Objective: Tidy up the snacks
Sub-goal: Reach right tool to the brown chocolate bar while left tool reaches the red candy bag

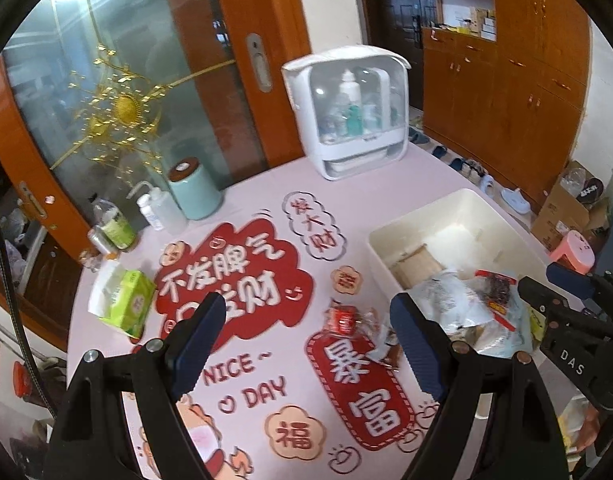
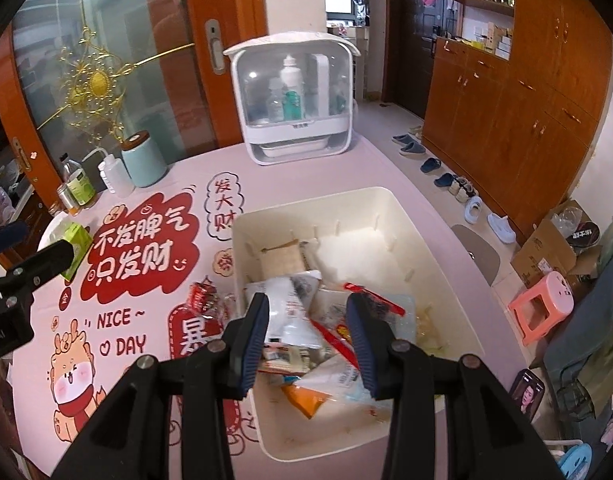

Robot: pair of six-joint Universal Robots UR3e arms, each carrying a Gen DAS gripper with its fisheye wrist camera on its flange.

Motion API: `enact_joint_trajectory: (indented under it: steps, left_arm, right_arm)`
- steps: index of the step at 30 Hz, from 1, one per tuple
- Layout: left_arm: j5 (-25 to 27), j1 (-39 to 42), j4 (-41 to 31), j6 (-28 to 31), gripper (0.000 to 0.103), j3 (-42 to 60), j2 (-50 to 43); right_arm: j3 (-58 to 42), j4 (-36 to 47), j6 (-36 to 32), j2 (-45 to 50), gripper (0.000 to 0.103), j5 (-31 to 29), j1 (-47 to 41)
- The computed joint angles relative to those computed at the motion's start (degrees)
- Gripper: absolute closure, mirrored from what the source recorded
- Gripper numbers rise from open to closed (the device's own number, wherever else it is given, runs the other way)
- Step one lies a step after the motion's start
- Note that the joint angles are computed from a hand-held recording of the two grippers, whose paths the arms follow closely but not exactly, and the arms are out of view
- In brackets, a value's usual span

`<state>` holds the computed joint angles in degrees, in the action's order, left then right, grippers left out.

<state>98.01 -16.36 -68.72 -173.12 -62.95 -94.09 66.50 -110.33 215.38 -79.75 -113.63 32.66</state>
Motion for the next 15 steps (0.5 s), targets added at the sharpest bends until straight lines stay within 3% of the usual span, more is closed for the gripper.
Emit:
enact_joint_trajectory:
  steps: [10,15]
  left_arm:
    - [1.16,8.05,7.17,7.04,0.019,-0.08,4.31]
    - [-1.88,13.99,11.16,10.16,0.010,-2.04,6.62]
  right_arm:
    - [-13.49,1.65,-0.56,8.53,0.062,-1.20,3.88]
    - [-22.15,3.27,-0.57,14.45,0.062,-1.45,6.14]
